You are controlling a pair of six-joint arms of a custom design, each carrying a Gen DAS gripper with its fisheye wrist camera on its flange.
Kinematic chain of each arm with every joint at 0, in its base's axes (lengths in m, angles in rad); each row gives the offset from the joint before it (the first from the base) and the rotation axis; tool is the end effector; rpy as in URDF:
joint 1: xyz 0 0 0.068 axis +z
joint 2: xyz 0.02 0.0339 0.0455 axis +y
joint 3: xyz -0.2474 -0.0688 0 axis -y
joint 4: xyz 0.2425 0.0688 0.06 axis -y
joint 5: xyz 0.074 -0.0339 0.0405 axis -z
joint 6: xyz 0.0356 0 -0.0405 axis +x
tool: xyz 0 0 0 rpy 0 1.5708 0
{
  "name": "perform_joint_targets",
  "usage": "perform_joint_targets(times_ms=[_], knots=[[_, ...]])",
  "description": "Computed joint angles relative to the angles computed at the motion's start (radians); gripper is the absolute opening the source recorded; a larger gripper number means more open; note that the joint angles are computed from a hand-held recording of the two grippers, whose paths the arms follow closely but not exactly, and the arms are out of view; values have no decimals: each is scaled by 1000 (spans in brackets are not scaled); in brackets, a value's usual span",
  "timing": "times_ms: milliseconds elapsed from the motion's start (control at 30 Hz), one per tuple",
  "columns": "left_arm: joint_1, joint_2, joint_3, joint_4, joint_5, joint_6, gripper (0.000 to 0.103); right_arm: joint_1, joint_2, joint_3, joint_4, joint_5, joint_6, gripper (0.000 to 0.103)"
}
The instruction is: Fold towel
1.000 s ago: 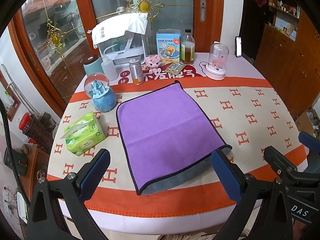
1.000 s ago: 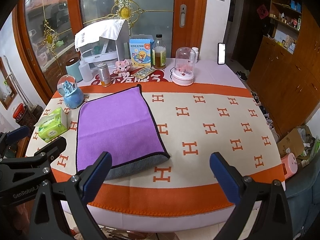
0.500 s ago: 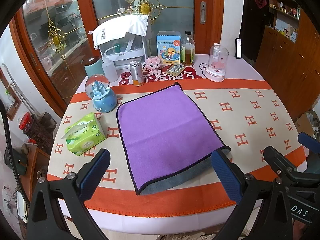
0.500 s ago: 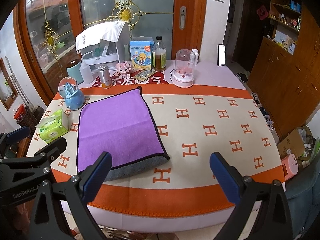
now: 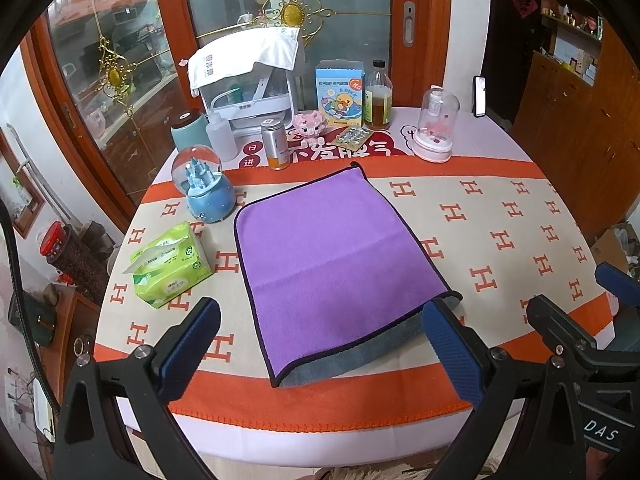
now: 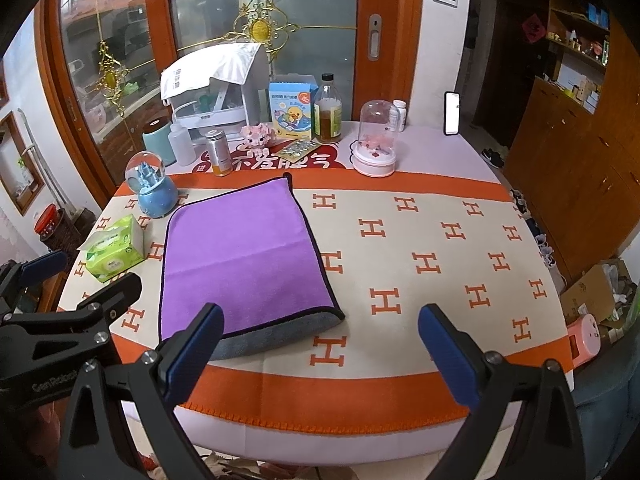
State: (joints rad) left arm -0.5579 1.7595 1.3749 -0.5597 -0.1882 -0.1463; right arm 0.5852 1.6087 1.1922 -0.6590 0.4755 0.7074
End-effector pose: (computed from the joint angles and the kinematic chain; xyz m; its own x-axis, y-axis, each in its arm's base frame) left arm 0.3239 -0.1943 0.2329 -0.7422 0.2943 -0.6021 0.3222 0.9445 0.0645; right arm 0.2804 0.1663 0.2245 -0.7587 0.1904 -0.6230 0.2412 0.9705 0.0027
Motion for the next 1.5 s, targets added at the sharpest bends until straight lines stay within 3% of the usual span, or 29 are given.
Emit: perform_joint_targets(times_ms=[500, 900, 1133, 1267, 1500], knots=[[29, 27, 45, -1, -28, -29, 101, -51, 6, 12, 42, -22, -104, 93], [76, 110, 97, -5, -35, -104, 101, -161, 81, 24, 178, -131, -367, 88], [83, 214, 127, -41, -110, -107, 101, -248, 151, -6, 294, -242, -522, 86], [112, 255, 88, -13, -89, -95, 101, -293, 218, -5, 333, -323, -595, 83], [177, 300, -39, 103, 46, 3, 101, -355, 346, -18, 415, -479, -778, 78]])
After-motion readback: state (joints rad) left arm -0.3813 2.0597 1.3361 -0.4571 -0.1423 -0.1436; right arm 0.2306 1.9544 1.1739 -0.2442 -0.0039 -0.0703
